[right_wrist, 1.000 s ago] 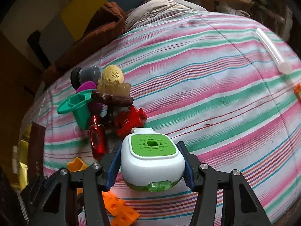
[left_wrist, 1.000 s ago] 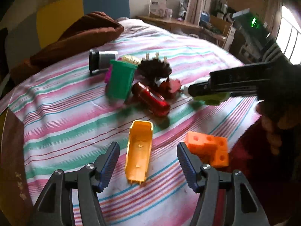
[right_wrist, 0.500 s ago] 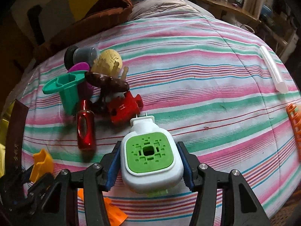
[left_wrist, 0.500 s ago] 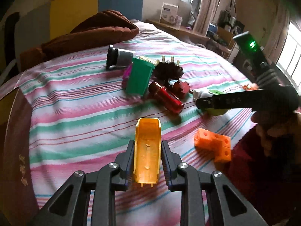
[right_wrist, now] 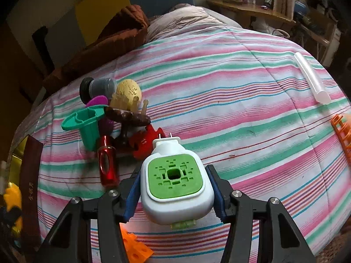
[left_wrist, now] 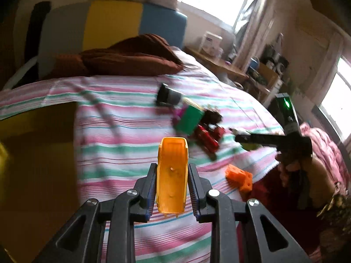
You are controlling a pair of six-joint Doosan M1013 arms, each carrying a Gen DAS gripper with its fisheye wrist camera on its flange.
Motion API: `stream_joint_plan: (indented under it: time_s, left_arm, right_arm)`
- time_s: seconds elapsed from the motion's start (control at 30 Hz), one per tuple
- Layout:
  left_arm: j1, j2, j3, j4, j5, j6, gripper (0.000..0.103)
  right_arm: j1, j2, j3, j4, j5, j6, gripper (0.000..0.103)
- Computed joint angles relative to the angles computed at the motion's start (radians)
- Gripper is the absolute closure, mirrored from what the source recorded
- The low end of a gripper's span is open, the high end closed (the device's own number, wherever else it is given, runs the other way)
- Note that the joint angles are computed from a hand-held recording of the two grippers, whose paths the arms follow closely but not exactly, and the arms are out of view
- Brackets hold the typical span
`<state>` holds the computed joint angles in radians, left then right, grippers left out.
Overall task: Organize rigid objects
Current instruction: 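Lift and carry the yellow piece over the gold tray with the left gripper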
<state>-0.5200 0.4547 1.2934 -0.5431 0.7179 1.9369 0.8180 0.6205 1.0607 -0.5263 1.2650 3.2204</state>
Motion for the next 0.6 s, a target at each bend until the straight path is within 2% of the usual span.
stream_joint_plan:
  time_s: [0.1, 0.3, 0.6]
  left_arm:
    - [0.027, -0.006, 0.003, 0.003, -0.013, -0.037, 0.077]
    - [0.073, -0.005, -0.001, 0.088, -0.037, -0.164, 0.077]
    - [0.141, 0.037, -0.050, 0.216, 0.030, -0.354, 0.077]
  right_arm:
    - [0.004, 0.000, -0.003, -0.020, 0.007, 0.008, 0.047]
    - [0.015, 0.006, -0.016, -0.064, 0.019, 0.014, 0.047]
    - [0.031, 0.021, -0.047, -0.151, 0.043, -0.021, 0.047]
